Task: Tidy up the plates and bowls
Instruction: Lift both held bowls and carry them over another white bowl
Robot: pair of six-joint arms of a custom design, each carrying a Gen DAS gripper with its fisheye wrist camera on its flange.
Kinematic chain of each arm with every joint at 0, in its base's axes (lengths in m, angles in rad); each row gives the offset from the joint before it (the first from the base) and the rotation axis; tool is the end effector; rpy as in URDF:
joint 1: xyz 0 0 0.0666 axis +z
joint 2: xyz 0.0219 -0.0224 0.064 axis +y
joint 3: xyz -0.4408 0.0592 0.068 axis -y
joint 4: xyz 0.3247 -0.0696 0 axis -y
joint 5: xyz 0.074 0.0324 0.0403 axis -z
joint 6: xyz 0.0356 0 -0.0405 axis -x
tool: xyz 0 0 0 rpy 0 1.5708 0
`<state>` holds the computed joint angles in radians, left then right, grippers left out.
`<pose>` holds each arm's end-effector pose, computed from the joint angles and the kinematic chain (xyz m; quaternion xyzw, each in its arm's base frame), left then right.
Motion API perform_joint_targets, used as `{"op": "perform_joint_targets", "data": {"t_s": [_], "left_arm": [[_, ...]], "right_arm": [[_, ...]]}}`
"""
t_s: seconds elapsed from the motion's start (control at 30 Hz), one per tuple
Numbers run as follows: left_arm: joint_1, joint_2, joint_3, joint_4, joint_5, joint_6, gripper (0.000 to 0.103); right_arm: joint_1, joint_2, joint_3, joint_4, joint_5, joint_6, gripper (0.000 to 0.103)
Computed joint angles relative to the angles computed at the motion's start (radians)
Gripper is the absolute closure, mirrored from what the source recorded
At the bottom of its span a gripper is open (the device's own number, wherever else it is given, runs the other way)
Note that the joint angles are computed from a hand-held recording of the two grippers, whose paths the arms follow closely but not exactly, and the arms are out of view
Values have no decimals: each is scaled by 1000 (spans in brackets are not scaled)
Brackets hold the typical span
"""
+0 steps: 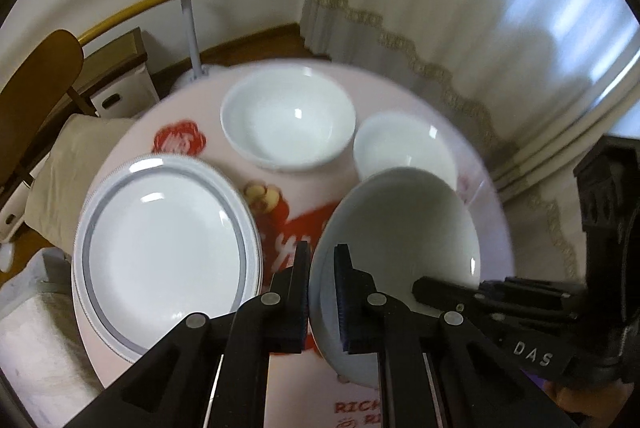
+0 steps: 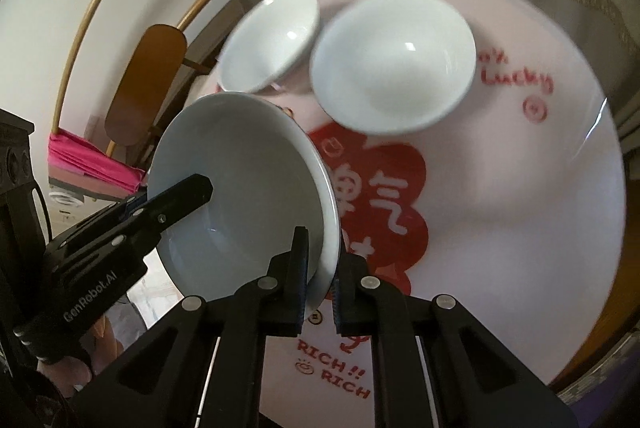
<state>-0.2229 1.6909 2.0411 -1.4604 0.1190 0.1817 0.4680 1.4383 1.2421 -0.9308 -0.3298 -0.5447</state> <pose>0.4824 -0.1141 0.5734 0.0336 0.9714 -0.1025 0.2116 0.3480 0.1884 0.4159 0.0008 0.9629 0.2453 0.1122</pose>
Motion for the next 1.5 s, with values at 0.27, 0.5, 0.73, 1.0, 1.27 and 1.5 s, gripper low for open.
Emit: {"op": "perform_joint_targets", "data": {"t_s": [0.27, 0.5, 0.73, 1.0, 1.27, 1.5], "left_arm": [[54, 50, 117, 23, 39, 30, 96], [94, 108, 156, 33, 45, 51, 96], [105, 208, 264, -3, 43, 82, 96], [99, 377, 502, -113, 27, 105, 96], [103, 451, 616, -187, 27, 117, 96], [108, 469, 625, -202, 30, 132, 96]], "right_arm": [[-15, 49, 144, -60, 61, 94, 93], [-26, 195, 315, -107, 79, 154, 93], [-45, 315, 450, -166, 95, 191, 93], [-42, 396, 530, -216, 120, 211, 93], [-38, 434, 551, -232, 134, 214, 93], [-13, 446, 556, -237, 169, 206, 91]]}}
